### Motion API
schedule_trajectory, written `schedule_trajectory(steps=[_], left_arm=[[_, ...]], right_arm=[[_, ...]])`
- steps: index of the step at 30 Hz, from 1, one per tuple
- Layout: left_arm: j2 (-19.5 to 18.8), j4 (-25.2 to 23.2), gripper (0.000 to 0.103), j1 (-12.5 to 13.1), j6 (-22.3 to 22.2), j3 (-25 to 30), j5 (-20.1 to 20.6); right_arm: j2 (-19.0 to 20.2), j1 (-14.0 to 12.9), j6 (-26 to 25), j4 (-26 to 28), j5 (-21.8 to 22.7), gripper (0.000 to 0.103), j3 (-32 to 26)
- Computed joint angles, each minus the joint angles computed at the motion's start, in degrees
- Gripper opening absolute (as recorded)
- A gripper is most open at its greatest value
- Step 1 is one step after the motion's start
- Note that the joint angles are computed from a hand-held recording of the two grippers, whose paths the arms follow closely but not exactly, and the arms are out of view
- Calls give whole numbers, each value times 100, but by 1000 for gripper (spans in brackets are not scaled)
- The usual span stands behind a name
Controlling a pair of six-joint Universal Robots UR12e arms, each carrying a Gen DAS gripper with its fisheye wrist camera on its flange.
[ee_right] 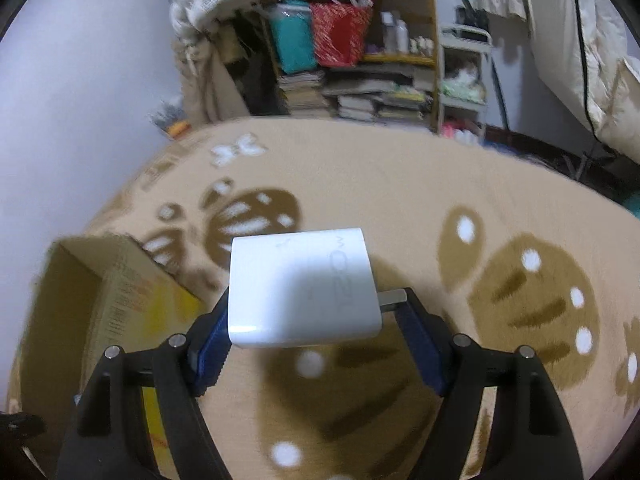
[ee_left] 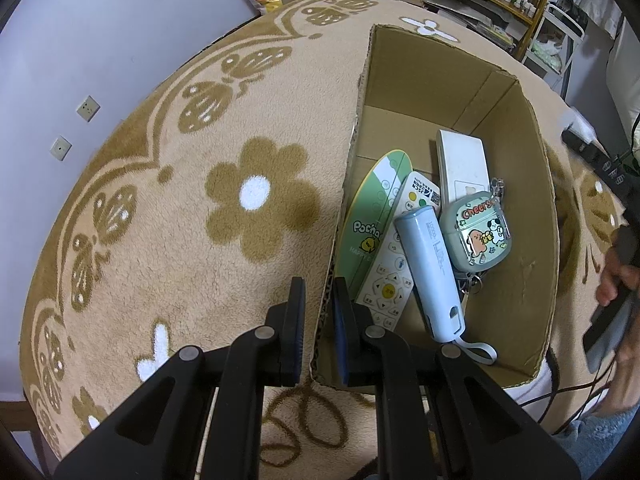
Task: Organize rigid objects
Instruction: 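Carry the white square charger into the box with the right tool and release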
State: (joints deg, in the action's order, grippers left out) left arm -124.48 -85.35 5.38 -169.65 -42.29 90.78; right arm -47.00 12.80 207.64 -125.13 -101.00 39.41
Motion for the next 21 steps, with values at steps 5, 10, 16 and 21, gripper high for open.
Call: schedule_trajectory(steps=[5,10,16,21], left_arm=[[-6,4,13,-1,6,9,20],[-14,-3,13,-3,10,23,32],[-10,2,13,-6,-24,17,29],[-5,15,13,-6,-16,6,28]], right_arm=[[90,92,-135,-228,253,82,-339],[266,213,-594,-254,503,82,-741],[410,357,-1169,-94,862,82,-1006],[587,449,-1493,343,848,82,-1301]])
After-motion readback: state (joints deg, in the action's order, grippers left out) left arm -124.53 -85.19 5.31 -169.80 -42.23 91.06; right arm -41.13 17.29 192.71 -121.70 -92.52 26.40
